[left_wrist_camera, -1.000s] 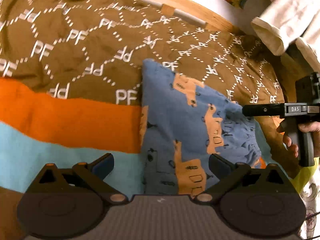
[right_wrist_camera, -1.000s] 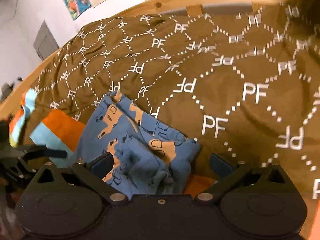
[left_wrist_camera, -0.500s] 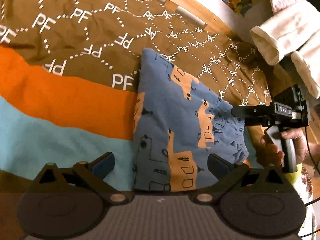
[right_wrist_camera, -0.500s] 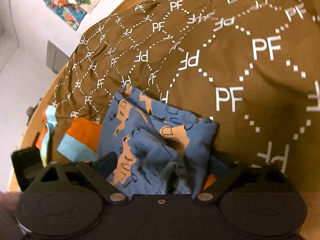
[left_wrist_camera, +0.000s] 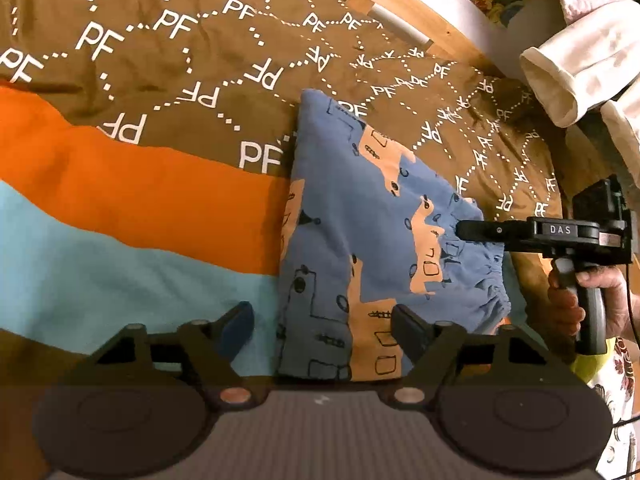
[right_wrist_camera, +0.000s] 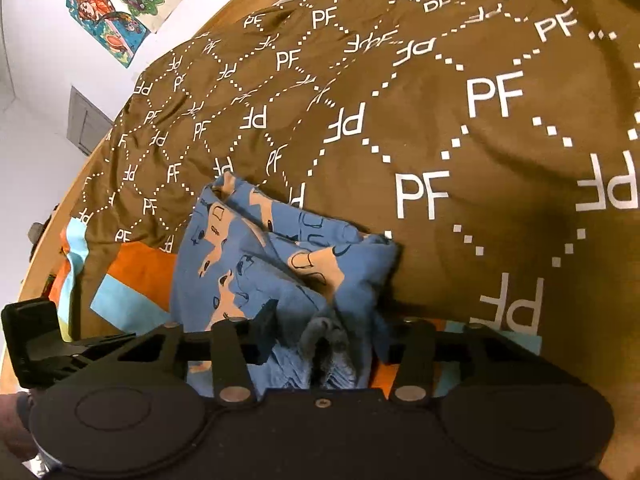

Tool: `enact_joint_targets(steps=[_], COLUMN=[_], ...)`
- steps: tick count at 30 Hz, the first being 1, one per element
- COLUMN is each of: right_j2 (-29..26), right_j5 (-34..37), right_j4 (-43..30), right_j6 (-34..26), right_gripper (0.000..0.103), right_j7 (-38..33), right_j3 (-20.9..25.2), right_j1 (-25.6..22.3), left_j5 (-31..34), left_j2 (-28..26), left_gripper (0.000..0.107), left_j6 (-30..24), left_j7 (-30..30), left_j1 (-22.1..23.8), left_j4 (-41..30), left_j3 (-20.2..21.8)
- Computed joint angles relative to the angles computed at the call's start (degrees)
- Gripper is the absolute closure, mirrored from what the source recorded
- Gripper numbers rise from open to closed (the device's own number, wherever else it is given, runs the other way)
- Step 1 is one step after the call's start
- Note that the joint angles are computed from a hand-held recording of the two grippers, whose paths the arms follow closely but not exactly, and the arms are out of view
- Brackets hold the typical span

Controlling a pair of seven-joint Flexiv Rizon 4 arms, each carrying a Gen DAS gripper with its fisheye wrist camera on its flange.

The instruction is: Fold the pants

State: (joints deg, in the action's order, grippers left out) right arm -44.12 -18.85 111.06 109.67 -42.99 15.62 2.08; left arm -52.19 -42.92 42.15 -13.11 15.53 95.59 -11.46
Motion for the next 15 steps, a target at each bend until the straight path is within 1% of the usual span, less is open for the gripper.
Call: enact_joint_targets(steps=[2, 3, 5, 6, 8, 9, 11, 15], right_j2=[0.7, 1.1, 1.6, 1.7, 2.2, 2.4, 3.2, 4.5], right_j5=[0.6, 1.0, 2.1, 2.7, 4.2, 4.7, 6.4, 9.4], right_j4=[0.3, 0.4, 0.5, 0.4, 0.5, 0.5, 0.6, 0.7], right_j6=[0.0, -0.3, -0.5, -0.7, -1.4, -1.7, -2.9, -4.7], right_gripper=[0.063, 0.065, 0.067, 0.068, 0.07, 0.071, 0.072, 0.073], right_j7=[-0.6, -0.8, -1.1, -1.1, -1.1, -1.3, -1.5, -2.4], right_j3=[-1.8, -2.6, -3.9, -4.4, -5.9, -6.5, -8.8, -13.9], right_j1=[1.9, 2.9, 4.4, 5.1, 6.7, 7.4, 10.0, 15.7], left_j5=[1.0, 1.7, 3.3, 4.0, 5.3, 5.8, 6.5, 7.1], left_j2=[0.0, 0.0, 0.1, 0.3, 0.8, 1.1, 1.7, 2.9], left_gripper=[0.048, 0.051, 0.06, 0.062, 0.069, 0.071, 0.076, 0.081], left_j6=[-0.2, -0.2, 0.3, 1.1, 2.0, 2.5, 4.1, 7.2], left_j7=[-1.5, -2.3, -3.5, -3.8, -4.3, -4.5, -4.5, -3.0], left_j1=[-0.4, -0.7, -1.3, -1.7, -2.2, -2.4, -2.7, -3.1], left_j4=[-0.4, -0.6, -0.8, -0.6, -0.3, -0.1, 0.7, 2.4], left_j3=[0.7, 1.0, 1.7, 1.9, 2.0, 2.0, 2.0, 1.4])
